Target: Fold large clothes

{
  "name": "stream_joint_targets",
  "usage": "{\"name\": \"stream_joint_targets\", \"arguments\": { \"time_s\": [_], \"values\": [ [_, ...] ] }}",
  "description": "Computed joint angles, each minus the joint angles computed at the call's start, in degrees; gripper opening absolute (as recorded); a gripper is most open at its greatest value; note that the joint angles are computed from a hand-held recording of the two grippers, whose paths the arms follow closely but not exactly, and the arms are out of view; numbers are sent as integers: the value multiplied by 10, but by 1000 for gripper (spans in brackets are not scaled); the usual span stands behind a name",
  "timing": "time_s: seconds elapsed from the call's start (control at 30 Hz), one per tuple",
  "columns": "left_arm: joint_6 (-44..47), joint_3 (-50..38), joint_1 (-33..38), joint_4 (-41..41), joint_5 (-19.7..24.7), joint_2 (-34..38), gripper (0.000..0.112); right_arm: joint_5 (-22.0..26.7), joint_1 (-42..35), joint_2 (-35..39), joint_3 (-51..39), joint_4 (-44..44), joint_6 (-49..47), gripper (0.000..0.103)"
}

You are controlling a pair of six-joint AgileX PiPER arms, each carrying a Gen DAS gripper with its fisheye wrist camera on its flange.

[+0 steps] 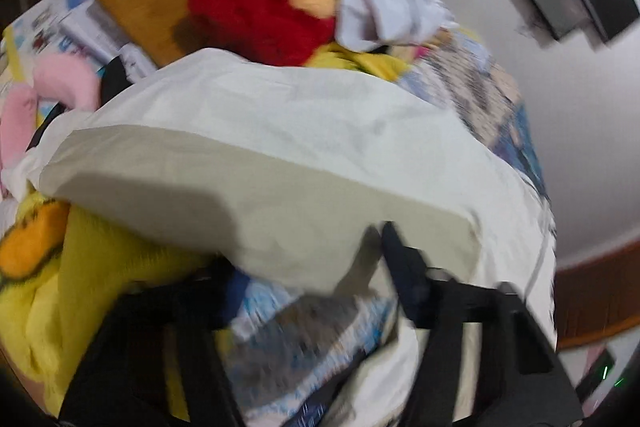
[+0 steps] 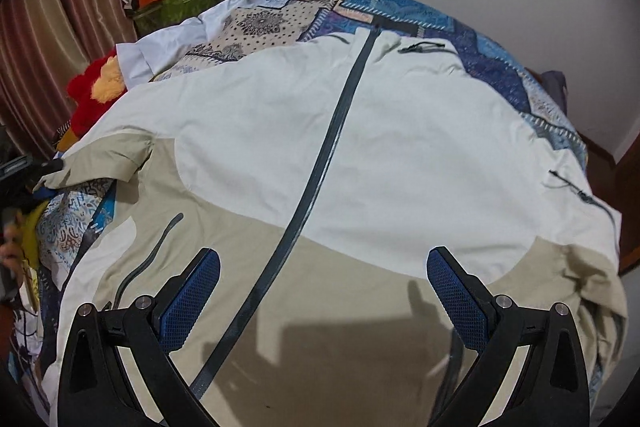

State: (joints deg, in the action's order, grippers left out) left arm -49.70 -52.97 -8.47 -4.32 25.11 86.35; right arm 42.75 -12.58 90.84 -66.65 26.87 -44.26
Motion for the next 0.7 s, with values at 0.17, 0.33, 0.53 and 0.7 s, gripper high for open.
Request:
{"name": "stream_joint_targets", "arguments": {
  "time_s": [0.17,0.33,0.53,0.7],
  "values": [
    [-143,-70,-20,146,71,23,16,7,-13,-8,4,9,-10,103],
    [-249,-208,-148,402,236,44,8,34,-53,-15,-10,27,-32,103],
    [-136,-489,-290,523,375,156,7,58,-120,-34,-18,64,-83,103],
    [11,-775,-329,422,425,334,7,106,-191,-48,-38,110,-133,103]
  ]
}}
